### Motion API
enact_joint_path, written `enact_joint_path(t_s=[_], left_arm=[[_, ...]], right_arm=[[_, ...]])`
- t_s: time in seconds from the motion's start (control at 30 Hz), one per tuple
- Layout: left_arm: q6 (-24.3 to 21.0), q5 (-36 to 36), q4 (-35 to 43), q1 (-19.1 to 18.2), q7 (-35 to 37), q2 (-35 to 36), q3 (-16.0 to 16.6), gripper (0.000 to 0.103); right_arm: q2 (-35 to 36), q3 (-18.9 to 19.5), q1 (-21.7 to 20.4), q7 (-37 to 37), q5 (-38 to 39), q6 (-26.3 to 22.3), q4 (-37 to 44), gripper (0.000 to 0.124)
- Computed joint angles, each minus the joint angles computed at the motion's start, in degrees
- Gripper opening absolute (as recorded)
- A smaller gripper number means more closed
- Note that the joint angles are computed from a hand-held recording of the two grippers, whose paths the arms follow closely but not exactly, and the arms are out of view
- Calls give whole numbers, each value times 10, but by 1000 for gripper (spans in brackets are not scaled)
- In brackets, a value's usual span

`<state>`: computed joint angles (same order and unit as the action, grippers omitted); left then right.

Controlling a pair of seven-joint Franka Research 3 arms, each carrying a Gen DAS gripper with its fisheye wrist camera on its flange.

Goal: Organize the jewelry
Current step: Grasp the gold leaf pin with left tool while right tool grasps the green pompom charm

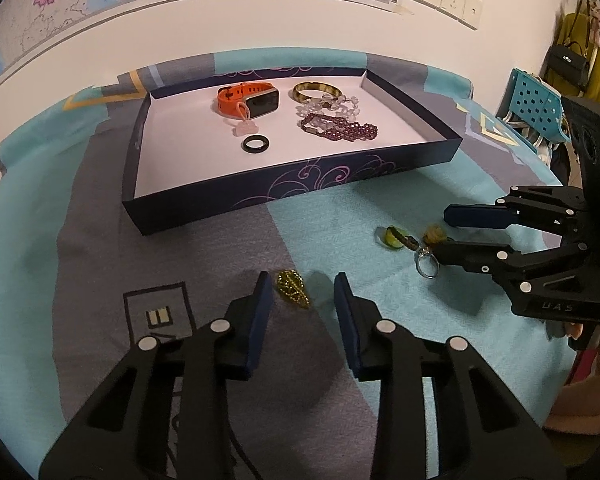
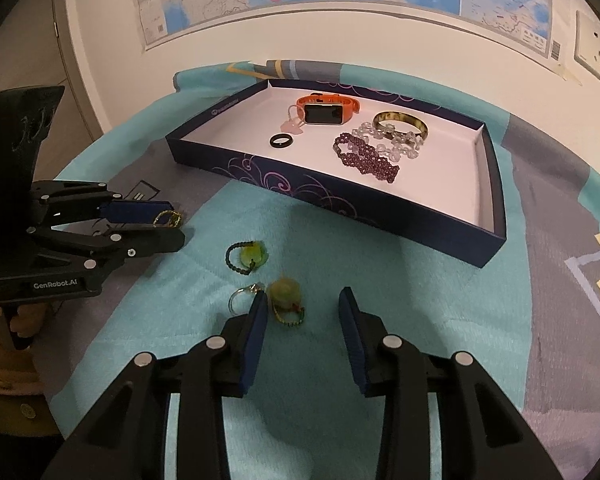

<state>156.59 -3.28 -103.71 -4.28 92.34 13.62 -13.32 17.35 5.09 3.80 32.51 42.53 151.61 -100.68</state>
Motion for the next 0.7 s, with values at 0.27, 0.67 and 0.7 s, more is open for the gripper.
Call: enact_joint_path(t_s=[0.27,0.67,0.7], left_arm=[[-1,-8,3,2,3,2,-1,27],[1,13,4,-2,-20,4,4,13],[1,12,3,-1,-20,4,4,13]], right_arm=[[2,2,2,-3,-6,4,2,22],[7,3,-5,-8,14,-19,14,13],[7,3,-6,-7,16,-20,14,13]])
